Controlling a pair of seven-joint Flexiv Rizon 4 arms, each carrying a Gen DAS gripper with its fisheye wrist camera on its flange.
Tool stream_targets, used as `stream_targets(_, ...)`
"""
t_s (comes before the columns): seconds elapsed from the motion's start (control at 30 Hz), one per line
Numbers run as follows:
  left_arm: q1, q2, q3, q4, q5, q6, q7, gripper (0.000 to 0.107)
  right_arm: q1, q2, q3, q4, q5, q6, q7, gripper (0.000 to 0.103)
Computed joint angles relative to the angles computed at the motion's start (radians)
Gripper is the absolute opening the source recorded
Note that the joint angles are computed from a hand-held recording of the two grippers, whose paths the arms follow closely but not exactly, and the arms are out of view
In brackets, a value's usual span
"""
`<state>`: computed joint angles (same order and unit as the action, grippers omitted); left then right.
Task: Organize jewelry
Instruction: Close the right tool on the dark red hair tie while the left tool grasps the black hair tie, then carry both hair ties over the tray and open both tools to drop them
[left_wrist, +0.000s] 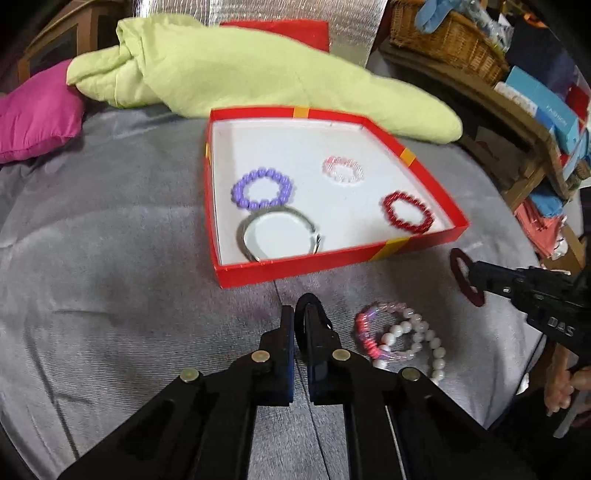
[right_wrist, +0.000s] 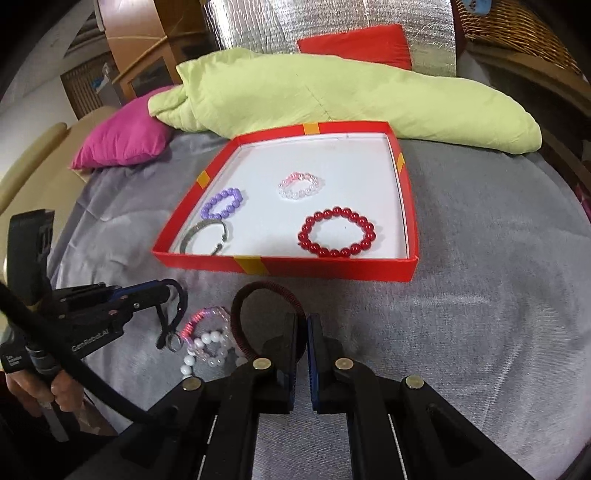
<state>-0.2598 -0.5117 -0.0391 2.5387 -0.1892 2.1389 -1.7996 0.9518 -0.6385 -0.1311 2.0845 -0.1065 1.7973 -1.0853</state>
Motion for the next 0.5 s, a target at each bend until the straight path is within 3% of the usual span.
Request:
stream_targets(0.23,0.049,0.043,-0.016,0.050,0.090,0.145,-0.038,0.006,0.025,-0.007,-0.019,-0.004,0.069,0.086,-0.014,0.006)
stream_targets(0.5,0.080,0.014,-0.029,0.016,0.125,0.276,-0.092,0.006,0.064,-0.025,-0.062,-0.040,0.176,0.119,-0.048,0.006)
